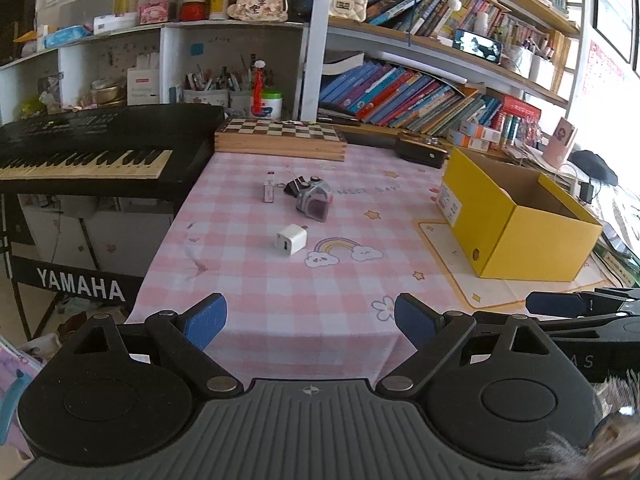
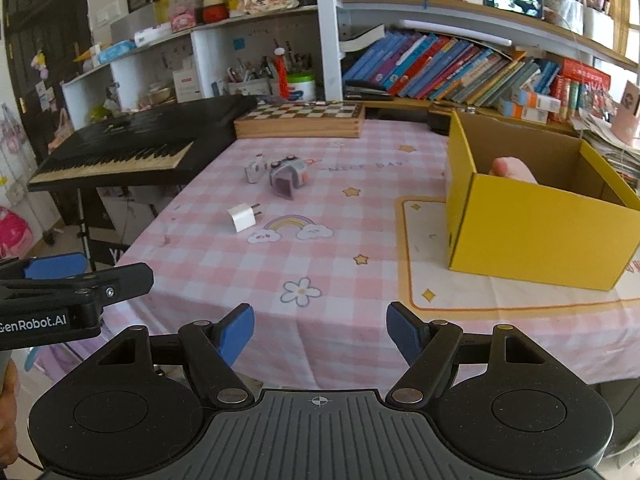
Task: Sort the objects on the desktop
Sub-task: 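Move both open grippers toward the grey toy truck and white charger plug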
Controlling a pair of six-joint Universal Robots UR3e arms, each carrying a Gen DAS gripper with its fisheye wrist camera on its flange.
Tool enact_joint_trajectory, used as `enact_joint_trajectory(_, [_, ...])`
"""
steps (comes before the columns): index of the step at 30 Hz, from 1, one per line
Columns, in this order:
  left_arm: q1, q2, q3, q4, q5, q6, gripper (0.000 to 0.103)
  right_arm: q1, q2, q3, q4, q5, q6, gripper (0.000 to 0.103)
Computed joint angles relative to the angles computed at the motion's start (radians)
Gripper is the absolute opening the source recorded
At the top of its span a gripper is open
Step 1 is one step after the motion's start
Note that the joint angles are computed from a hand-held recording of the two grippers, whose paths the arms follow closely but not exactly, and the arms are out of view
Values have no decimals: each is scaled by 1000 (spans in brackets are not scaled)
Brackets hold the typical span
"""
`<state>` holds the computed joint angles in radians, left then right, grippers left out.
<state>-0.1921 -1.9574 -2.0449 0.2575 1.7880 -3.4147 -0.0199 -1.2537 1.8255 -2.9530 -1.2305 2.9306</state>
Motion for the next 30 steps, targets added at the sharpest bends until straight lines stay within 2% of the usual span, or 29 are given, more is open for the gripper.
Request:
enact_joint_trajectory(14, [47,-137,237,-149,-26,6,91,21,227,-347,161,22,-36,75])
enact_joint_trajectory(22, [63,-244,429,-258,-33,-15,91,18,374,-602,289,33,-68,75])
enact_joint_trajectory(30, [72,-333,614,-378,-11,-23,91,20,552,-931,470,63,-98,75])
